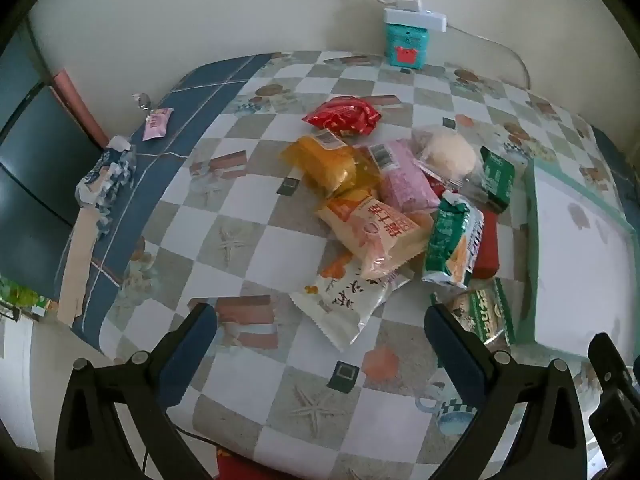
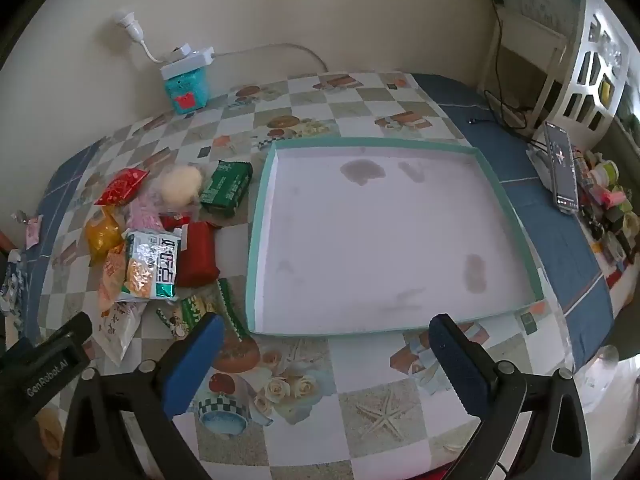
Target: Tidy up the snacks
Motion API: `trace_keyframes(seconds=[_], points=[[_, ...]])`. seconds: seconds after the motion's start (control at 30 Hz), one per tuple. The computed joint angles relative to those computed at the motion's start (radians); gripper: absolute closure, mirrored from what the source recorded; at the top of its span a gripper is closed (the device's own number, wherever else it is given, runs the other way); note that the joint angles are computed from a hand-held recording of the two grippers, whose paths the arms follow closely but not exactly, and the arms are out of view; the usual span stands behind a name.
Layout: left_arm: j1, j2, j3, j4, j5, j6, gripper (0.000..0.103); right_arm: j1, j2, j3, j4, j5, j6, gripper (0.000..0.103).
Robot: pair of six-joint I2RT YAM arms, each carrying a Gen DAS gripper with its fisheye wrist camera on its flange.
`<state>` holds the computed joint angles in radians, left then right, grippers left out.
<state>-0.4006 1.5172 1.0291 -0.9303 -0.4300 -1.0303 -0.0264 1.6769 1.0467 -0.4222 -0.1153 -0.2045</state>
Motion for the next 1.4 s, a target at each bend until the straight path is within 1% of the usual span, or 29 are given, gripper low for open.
trace_keyframes(seconds=[0.1,0.13,0.2,0.23,0.27,0.37,1.4], points=[[0.001,-0.019,-0.027,0.013,-0.007,0.002,0.0,-0.002,0.007,0.007,-0.007,-0.004,-0.001,0.0],[0.005,0.01,0.007,-0.03,-0.005,0.011,0.0,-0.004,0.012,0.013,-0.011,-0.006,-0.001,0.0],[0.007,-0.004,-0.009,-0.027,-0.011,0.007,0.0,0.004,-0.003,0.011,-0.012,0.003,0.002,0.0],[0.002,0.014,0.002,-0.038,-0.019,0.004,0.0,0.003,-0.001,0.016,-0.019,0.002,0.004,0.0],[0.006,0.01,-0.004,-0.035,-0.014,0.006,0.0,0.008,-0.012,-0.004,0.001,0.008,0.0,0.0],[0.003,0.029,0.012,-0.045,-0.008,-0.006,0.0,0.006,-0.015,-0.007,0.003,0.004,-0.003,0.0],[0.015,0.035,0.003,-0.035,0.016,0.002,0.0,0.003,-0.013,-0.007,0.004,-0.005,-0.007,0.0]])
